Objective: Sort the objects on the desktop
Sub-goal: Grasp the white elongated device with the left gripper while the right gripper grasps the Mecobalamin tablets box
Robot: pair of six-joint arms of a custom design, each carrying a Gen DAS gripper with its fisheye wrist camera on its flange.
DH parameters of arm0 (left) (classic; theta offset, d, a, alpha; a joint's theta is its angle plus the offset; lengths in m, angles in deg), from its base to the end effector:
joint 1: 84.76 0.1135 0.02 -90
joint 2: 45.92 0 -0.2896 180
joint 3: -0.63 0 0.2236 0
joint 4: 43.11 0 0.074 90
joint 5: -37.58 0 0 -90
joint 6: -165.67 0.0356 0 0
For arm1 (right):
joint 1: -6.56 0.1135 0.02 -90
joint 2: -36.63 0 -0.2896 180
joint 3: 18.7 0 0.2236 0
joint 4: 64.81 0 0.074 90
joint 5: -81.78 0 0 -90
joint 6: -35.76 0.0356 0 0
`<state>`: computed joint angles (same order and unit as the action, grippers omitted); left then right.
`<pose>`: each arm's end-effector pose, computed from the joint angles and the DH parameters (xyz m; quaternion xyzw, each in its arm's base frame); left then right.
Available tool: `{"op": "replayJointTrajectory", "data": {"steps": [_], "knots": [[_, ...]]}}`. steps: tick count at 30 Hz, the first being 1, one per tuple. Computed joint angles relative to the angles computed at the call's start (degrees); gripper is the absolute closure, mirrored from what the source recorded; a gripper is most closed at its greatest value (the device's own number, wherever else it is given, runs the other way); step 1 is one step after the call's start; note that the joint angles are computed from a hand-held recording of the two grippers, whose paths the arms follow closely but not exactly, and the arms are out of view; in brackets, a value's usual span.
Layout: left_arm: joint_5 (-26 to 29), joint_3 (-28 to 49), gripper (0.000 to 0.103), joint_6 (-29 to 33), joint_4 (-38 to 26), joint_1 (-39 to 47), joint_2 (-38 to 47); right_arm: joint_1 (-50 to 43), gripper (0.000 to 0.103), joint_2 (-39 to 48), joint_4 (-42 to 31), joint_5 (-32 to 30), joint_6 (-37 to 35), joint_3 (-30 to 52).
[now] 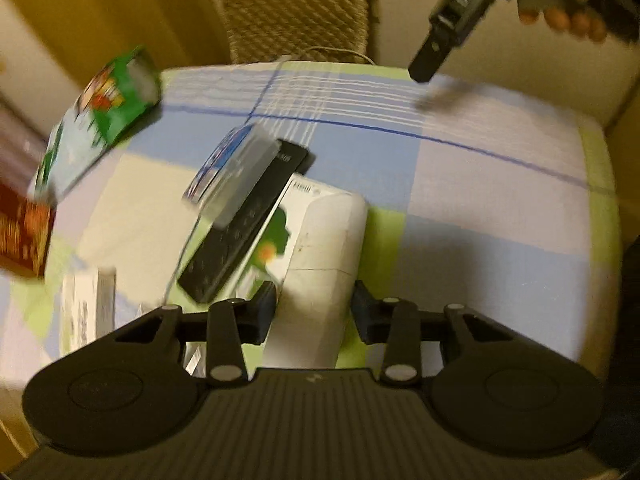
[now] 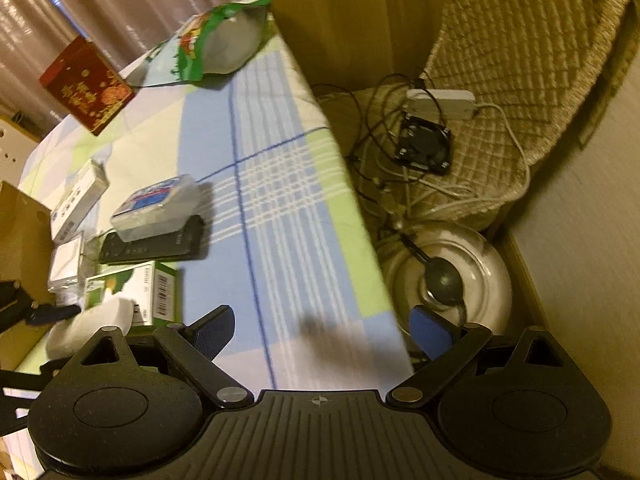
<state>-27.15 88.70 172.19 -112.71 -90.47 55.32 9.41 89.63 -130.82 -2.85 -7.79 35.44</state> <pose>0.3045 -0.0457 0.2413 0.7667 0.6006 -0.1095 0.1986 0.1158 0.0024 0.2501 0.3715 0.9015 0.0491 0.2166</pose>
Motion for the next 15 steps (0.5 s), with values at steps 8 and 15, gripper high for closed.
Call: {"op": "replayJointTrajectory", "data": {"steps": [8, 15], "knots": [[-2.1, 9.38, 0.091, -7.13, -9.81, 8.95, 6.8, 5.92, 0.007, 6.96, 6.48, 0.45, 0.48, 1.21], [-3.16, 10.01, 0.088, -17.48, -7.96, 11.64, 10.57, 9.27, 0.007, 10.93, 9.05, 1.04, 1.28, 2.44]]}}
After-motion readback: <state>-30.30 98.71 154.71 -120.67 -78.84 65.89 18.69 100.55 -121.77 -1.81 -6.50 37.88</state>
